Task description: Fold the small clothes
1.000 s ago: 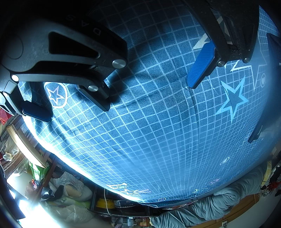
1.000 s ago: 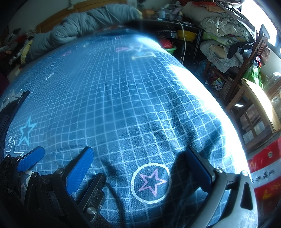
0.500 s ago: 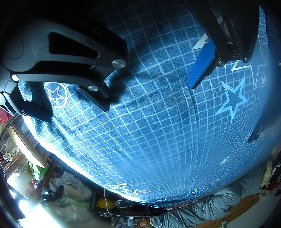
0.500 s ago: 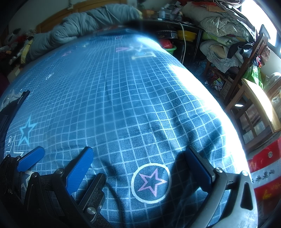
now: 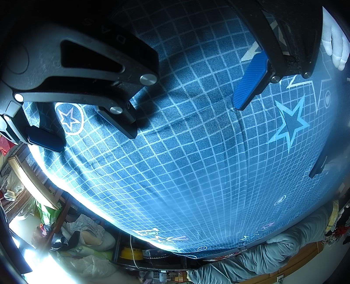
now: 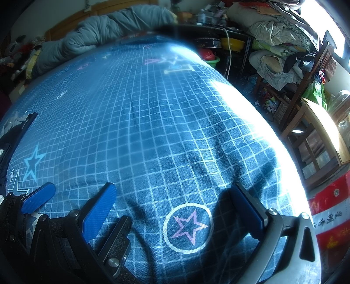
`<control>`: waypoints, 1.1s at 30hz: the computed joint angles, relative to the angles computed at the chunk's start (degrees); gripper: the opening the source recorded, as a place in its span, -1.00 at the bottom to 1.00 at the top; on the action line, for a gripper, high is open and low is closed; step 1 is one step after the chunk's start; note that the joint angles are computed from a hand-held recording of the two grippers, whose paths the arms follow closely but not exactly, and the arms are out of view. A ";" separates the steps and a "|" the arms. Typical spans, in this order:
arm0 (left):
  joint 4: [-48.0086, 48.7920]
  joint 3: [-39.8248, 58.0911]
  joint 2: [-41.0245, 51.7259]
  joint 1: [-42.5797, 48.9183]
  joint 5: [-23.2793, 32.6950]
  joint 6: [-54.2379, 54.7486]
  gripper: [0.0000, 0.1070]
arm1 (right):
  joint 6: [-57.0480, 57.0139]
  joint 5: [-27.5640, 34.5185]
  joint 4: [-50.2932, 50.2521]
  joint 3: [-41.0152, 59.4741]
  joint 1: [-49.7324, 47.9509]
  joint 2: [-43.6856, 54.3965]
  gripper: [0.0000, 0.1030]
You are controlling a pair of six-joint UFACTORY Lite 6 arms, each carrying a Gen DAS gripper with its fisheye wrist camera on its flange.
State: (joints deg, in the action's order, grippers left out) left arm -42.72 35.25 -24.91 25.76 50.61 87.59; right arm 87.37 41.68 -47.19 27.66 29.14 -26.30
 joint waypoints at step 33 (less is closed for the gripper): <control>-0.04 0.05 0.08 0.04 0.05 0.05 0.93 | 0.08 0.00 -0.04 0.02 0.04 0.06 1.00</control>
